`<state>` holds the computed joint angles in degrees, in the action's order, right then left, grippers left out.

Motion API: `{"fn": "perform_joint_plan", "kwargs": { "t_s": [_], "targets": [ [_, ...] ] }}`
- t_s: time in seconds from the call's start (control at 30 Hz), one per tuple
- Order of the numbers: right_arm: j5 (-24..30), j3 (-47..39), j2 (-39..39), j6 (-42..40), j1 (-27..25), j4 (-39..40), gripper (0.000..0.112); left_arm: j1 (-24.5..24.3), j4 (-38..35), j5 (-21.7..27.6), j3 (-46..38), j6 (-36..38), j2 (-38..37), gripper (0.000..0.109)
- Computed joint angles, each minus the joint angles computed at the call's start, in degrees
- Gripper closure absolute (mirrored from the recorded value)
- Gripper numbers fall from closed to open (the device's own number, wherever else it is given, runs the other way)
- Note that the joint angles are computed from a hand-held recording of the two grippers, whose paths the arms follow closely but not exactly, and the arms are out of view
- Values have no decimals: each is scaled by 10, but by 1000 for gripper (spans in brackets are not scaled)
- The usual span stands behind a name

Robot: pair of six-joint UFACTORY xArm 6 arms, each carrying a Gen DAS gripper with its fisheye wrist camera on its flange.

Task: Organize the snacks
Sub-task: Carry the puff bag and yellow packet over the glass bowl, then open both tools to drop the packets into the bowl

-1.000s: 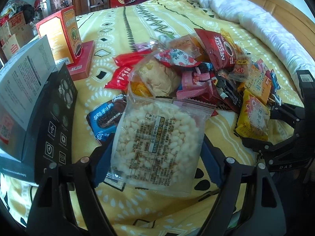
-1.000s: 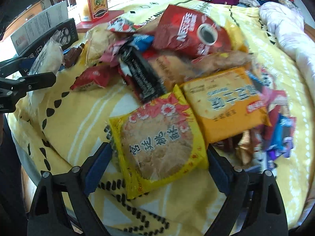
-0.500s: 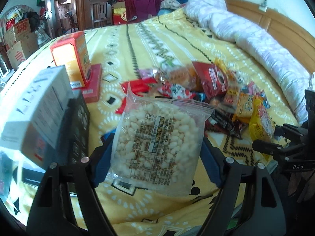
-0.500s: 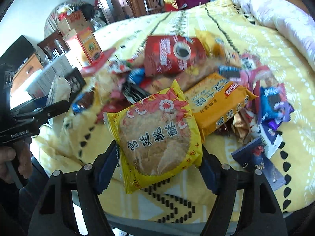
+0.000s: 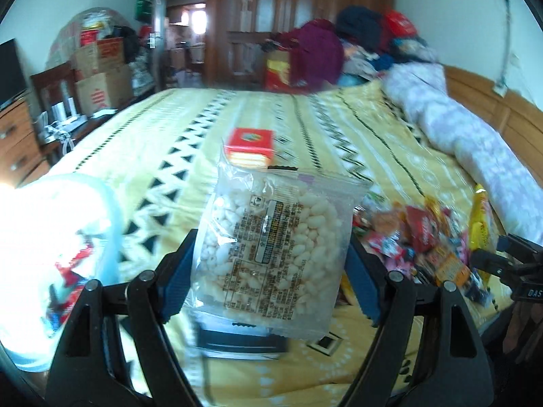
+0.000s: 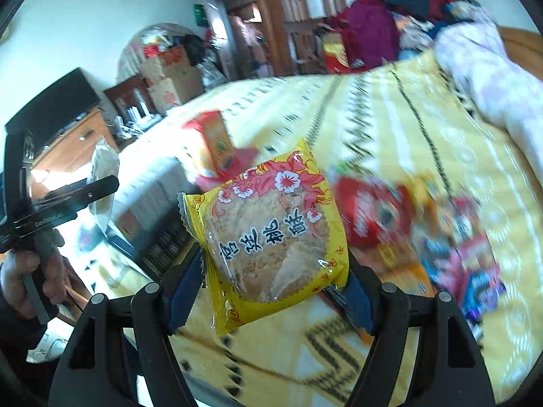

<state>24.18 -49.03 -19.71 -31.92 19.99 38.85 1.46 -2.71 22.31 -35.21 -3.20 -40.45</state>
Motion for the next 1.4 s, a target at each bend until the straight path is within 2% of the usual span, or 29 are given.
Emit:
{"fn": "perform_joint_plan", "kwargs": {
  "t_s": [0.3,0.4,0.6,0.8,1.0,1.17,1.4],
  "targets": [
    [17,-186,121,7,136,12,34,175,-92,19,-21,83,-9,28],
    [36,-278,192,14,180,18,34,233,-103,26,-30,90,8,28],
    [88,-474,345,67,247,-16,34,314,-87,36,-27,67,26,28],
    [174,-683,503,139,286,-55,34,344,-35,46,-35,31,51,28],
    [241,-805,598,170,300,-90,33,354,2,53,-39,18,67,28],
    [268,-855,634,180,302,-103,33,353,-6,59,-41,22,66,28],
    [278,-879,642,191,307,-116,33,369,-40,65,-48,60,71,28]
  ]
}}
